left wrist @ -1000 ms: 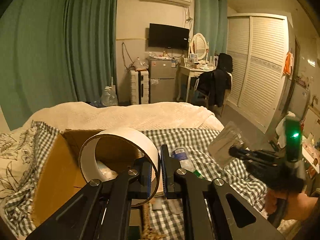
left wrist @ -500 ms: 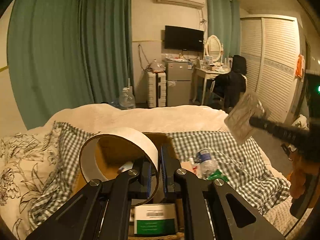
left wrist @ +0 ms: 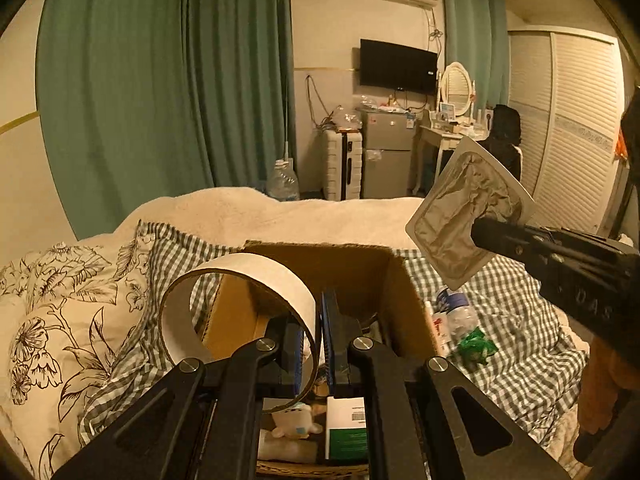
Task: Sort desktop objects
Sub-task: 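Carry the tape roll and blue blister pack over the cardboard box, then open both grippers to drop the tape roll and blister pack into the box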
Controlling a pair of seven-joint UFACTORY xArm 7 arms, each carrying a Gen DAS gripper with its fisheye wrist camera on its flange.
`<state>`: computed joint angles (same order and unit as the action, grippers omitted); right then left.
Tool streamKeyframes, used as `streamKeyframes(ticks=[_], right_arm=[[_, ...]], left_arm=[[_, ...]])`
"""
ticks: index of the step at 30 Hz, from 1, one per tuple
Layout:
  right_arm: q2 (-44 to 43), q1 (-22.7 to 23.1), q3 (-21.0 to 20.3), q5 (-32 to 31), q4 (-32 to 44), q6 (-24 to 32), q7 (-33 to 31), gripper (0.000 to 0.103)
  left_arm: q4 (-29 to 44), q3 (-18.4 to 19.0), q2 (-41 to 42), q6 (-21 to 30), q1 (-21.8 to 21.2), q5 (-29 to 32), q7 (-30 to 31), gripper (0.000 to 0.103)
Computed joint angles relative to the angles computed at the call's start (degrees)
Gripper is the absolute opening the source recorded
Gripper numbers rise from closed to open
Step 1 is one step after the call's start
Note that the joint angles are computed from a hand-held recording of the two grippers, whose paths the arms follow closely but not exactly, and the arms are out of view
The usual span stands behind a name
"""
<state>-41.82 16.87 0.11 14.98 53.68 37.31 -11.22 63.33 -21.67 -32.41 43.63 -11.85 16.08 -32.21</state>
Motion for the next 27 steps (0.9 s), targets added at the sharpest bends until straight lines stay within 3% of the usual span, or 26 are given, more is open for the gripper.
streamKeyframes(ticks=[6,22,25,27], right_arm=[[-0.5,0.7,1.0,-0.7,-3.1,-1.8,-0.8,0.007],[-0.8,2.1,0.4,-0.8,-8.0,2.1,-3.5,0.007],[-0.5,2.2,0.4,-0.2,-7.7,2.4,-3.9,0.007],[-0.6,1.8,0.8,-0.3,-7.7,2.4,-3.7,0.008]], left_arm=[[-1.3,0.3,1.4,0.1,0.3,0.3,-0.5,0.009],[-3.4,2.3,6.7,3.1,-2.6,-0.2,-1.7,0.009],[-3.2,2.5,6.6,3.6,-2.9,0.2,-2.2,0.014],[-2.9,2.5,6.3,4.1,-3.0,0.3,-2.3,0.028]])
